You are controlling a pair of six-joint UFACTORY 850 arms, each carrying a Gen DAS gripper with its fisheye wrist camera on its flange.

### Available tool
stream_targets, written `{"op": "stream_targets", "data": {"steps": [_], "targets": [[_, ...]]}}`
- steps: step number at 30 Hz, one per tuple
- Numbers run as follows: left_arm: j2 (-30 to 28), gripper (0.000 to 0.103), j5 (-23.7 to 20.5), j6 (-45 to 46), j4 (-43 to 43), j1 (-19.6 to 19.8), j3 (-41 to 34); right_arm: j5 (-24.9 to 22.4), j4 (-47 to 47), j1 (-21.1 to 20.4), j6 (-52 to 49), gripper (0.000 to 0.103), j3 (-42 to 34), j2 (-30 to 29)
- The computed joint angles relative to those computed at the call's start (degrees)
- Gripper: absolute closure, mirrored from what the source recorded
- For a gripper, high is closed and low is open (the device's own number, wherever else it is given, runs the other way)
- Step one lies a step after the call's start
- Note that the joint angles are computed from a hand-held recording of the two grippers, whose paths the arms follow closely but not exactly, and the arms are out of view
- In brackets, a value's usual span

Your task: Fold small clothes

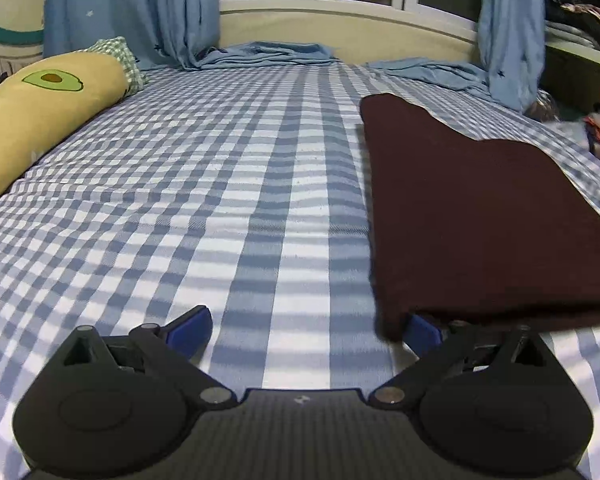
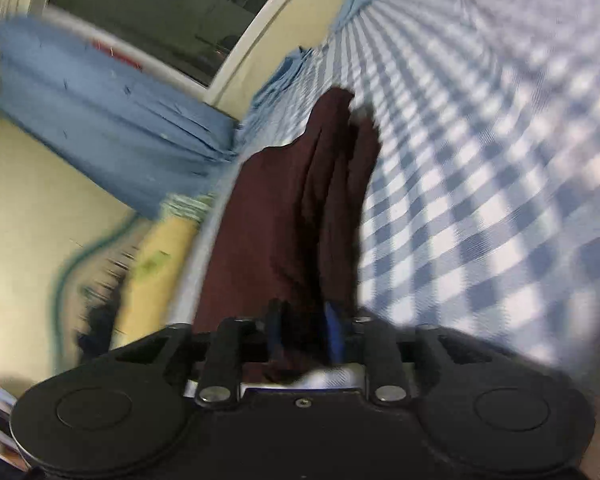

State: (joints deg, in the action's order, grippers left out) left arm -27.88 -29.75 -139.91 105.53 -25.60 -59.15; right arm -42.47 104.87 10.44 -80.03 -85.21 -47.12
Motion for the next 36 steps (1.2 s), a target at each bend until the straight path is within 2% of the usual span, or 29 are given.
{"op": "stream_targets", "data": {"steps": [2, 3, 6, 8, 10, 12, 15, 16, 17, 18, 19, 20, 21, 22, 23, 24, 26, 28, 29, 31, 33, 35, 36], "targets": [[1.24, 0.003, 0.9, 3.83, -3.16, -0.72, 1.64, 6.6, 2.77, 1.37, -7.95, 0.065, 3.87, 4.57], [2.29, 0.005, -0.23, 2.73, -2.39, -1.47, 3.25, 7.4, 5.75, 1.55, -13.08, 0.065, 6.32, 6.62], [5.46, 0.006, -2.8, -5.03, 3.74, -2.72, 7.17, 6.06, 12.69, 2.87, -22.09, 0.065, 7.87, 8.88], [6.59, 0.005, -3.26, -8.45, 6.71, -2.57, 7.26, 5.93, 13.54, 3.64, -22.24, 0.065, 5.48, 8.07], [6.25, 0.005, -3.96, -10.49, 9.42, -1.97, 5.18, 5.7, 10.43, 3.79, -17.37, 0.065, 0.97, 5.6], [4.52, 0.005, -3.63, -10.16, 11.84, -1.16, 1.87, 4.76, 5.46, 4.33, -8.01, 0.065, -6.52, 0.97], [-0.19, 0.006, -0.8, -4.09, 10.0, 0.09, -5.01, 2.47, -2.28, 5.18, 4.95, 0.065, -17.43, -6.64], [-1.68, 0.009, 0.78, -0.11, 6.98, 0.46, -6.97, 3.76, -5.19, 5.56, 10.12, 0.066, -20.73, -9.04], [-2.83, 0.009, 2.05, 4.39, 3.04, 0.52, -8.44, 7.45, -8.02, 5.97, 13.74, 0.067, -22.56, -10.38], [-3.73, 0.009, 3.79, 7.62, 0.74, 0.89, -9.2, 12.31, -10.54, 6.22, 16.52, 0.089, -23.23, -10.85], [-3.85, 0.008, 4.73, 8.45, 0.57, 1.05, -8.88, 15.03, -10.94, 6.09, 17.04, 0.103, -23.13, -11.05], [-3.59, 0.008, 5.01, 6.88, 2.44, 1.25, -8.04, 15.49, -10.17, 5.55, 17.24, 0.103, -22.77, -11.22], [-2.98, 0.008, 4.89, 4.13, 4.65, 1.39, -6.89, 13.71, -7.0, 4.69, 15.58, 0.102, -21.49, -10.94], [-2.22, 0.009, 4.75, 1.17, 6.75, 1.44, -5.76, 11.78, -3.65, 4.19, 11.89, 0.096, -19.48, -9.86], [-1.3, 0.009, 4.48, -2.15, 9.3, 1.44, -4.52, 11.0, -2.03, 4.15, 7.77, 0.076, -17.43, -8.38], [-0.44, 0.009, 3.89, -5.95, 12.89, 1.4, -3.34, 9.64, -0.31, 4.2, 3.65, 0.068, -14.81, -6.51], [0.5, 0.008, 2.38, -10.69, 17.84, 1.28, -1.69, 3.24, 3.01, 4.11, -2.98, 0.068, -9.39, -3.24], [0.23, 0.006, 2.69, -10.42, 17.84, 1.21, -1.6, 1.26, 4.34, 4.72, -8.63, 0.068, -5.14, -0.65], [-0.43, 0.006, 3.57, -7.68, 15.2, 1.26, -2.38, 1.25, 4.13, 4.99, -9.76, 0.068, -3.3, 0.28], [-1.75, 0.005, 4.45, -3.27, 11.1, 1.23, -3.5, 4.09, 3.61, 5.37, -10.12, 0.076, -0.63, 1.46], [-1.54, 0.005, 4.09, -4.23, 11.18, 1.0, -3.06, 6.27, 5.51, 5.44, -11.74, 0.091, 0.88, 1.4], [-0.77, 0.006, 3.84, -2.79, 9.09, 0.66, -2.73, 4.98, 8.63, 4.59, -11.36, 0.093, 3.1, 1.99], [-0.22, 0.006, 3.51, -1.33, 7.66, 0.35, -2.56, 4.38, 9.92, 4.38, -12.35, 0.088, 4.22, 2.67]]}}
